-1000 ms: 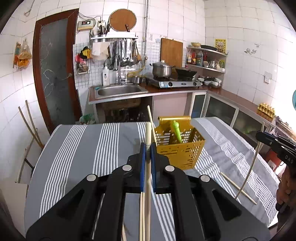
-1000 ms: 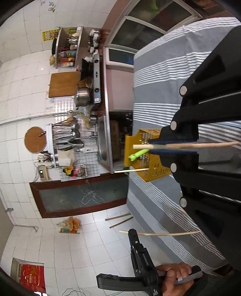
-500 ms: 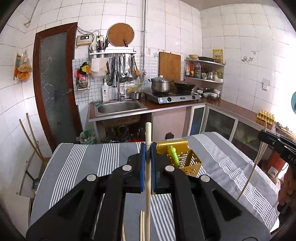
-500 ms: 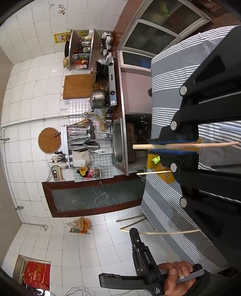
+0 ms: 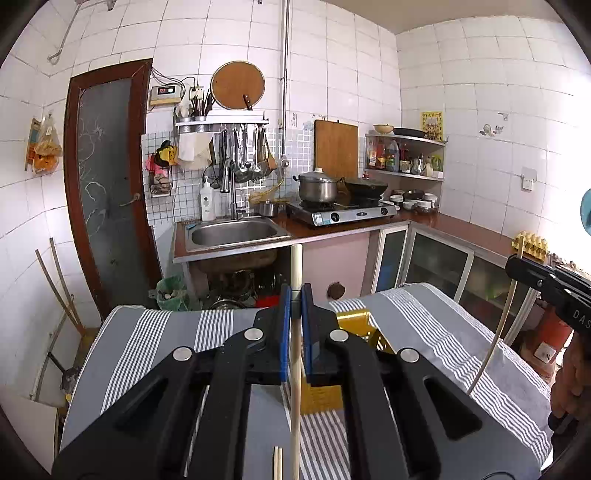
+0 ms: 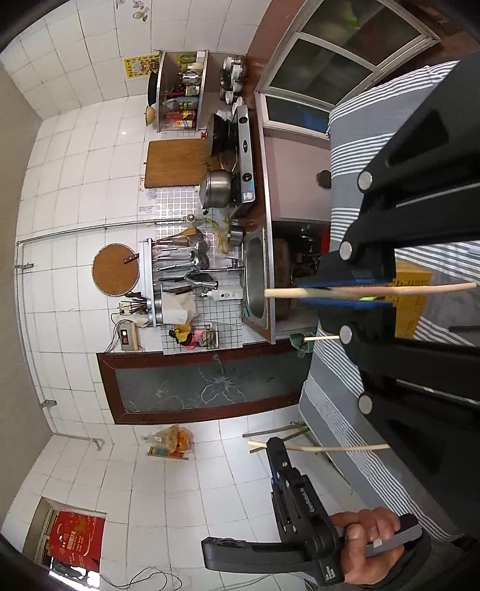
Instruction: Organize utensils
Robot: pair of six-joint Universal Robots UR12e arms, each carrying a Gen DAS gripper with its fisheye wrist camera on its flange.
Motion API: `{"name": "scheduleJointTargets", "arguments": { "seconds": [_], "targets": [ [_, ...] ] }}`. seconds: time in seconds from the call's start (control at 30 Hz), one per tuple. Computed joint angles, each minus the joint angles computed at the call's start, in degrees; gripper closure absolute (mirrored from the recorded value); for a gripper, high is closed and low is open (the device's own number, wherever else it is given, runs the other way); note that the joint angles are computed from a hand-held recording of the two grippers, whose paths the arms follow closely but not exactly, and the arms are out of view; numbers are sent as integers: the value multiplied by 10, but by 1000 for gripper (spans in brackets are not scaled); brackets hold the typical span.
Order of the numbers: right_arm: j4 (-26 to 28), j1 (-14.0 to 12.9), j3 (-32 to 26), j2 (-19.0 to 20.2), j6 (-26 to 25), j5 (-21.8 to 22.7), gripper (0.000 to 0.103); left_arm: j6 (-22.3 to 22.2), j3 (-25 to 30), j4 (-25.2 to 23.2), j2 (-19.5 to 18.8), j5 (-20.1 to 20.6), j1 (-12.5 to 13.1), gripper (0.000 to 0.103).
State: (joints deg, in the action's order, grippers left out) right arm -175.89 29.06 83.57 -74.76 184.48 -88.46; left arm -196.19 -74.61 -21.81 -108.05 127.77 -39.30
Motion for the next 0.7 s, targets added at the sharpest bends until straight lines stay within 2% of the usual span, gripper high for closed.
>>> {"name": "scheduleJointTargets", "arguments": {
  "seconds": [0.7],
  "targets": [
    [8, 0, -97, 60, -18, 11, 98, 40, 99, 18, -61, -40, 26, 99]
  ]
}}
